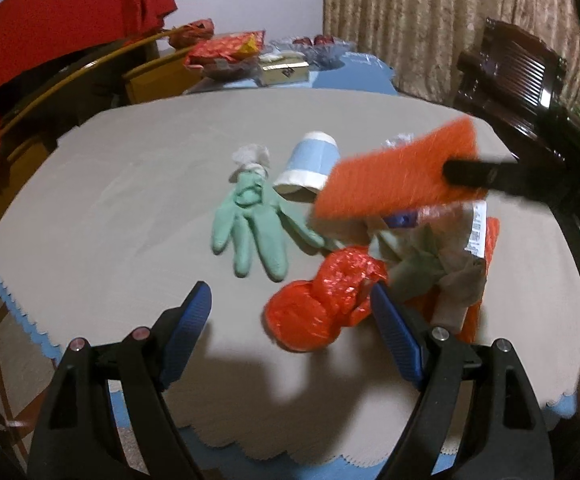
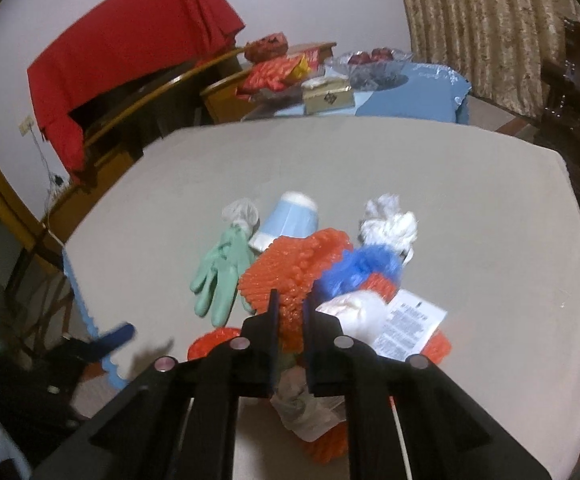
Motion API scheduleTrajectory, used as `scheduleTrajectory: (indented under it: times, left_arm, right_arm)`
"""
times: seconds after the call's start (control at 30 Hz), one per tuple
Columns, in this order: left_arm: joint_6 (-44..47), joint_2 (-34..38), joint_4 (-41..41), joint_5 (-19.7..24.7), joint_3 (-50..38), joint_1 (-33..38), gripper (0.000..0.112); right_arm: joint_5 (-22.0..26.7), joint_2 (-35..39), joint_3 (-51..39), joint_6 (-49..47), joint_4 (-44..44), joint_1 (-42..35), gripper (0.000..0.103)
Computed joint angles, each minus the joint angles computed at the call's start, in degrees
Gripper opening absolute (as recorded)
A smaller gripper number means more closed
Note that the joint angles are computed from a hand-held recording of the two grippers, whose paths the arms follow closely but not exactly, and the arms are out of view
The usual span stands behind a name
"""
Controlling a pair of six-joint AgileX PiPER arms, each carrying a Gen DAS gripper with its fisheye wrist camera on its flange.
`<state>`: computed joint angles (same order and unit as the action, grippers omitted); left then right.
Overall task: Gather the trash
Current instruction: 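Grasp the orange foam net with the right tool while the left tool grasps the red bag, then carry the foam net and red bag to the bin and release both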
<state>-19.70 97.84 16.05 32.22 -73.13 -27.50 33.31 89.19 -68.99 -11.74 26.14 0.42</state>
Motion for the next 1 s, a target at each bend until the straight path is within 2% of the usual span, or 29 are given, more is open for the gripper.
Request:
scheduleTrajectory:
  times: [0.2, 0.23, 0.27, 0.3, 0.33, 0.47, 0.57, 0.77, 1.0]
  left_arm:
    - [1.08, 4.0, -1.12, 0.12, -2.11, -0.51, 0.08]
    - [1.68, 4.62, -1.89, 0.25, -2.55, -0.38, 0.075]
    - [3.05, 5.02, -3.48, 0.54, -2.95, 0.15, 0.057]
    - [4.51, 5.53, -5.37, 1.41, -3.71, 0.55, 0.046]
    - [7.34, 6.02, -8.61, 2.14, -4.37, 1.33, 0.026]
    - [7.63, 5.42, -9.6, 2.18, -3.87, 2.03, 0.011]
    - [5.93, 4.48, -8.73, 2.9, -3.69, 2.18, 0.005]
    - [1.68, 0.67, -4.98, 4.37, -3.13, 1.23, 0.004]
    - [-3.6, -3.94, -1.71, 10.2, -5.99, -1.56, 0.004]
  right_arm:
    - [1.48, -2.21, -0.42, -2.34, 2.55, -2.68, 0.01]
    - [1.65, -2.37, -0.54, -2.61, 2.73, -2.95, 0.01]
    - [1.87, -2.62, -0.6, -2.86, 2.83, -3.16, 0.01]
    - [1.94, -2.92, -0.44, -3.0, 2.95, -3.29, 0.01]
    - [1.96, -3.03, -0.34, -3.28, 3.16, -3.46, 0.01]
    - [2.46, -4.41, 0.26, -3.69, 3.42, -4.24, 0.01]
    - [3.1, -5.81, 0.69, -3.84, 3.53, -5.35, 0.01]
    - [4.85, -9.04, 1.26, -4.64, 4.57, -8.74, 0.01]
    - [8.76, -13.73, 1.41, -7.23, 6.09, -14.26, 0.01]
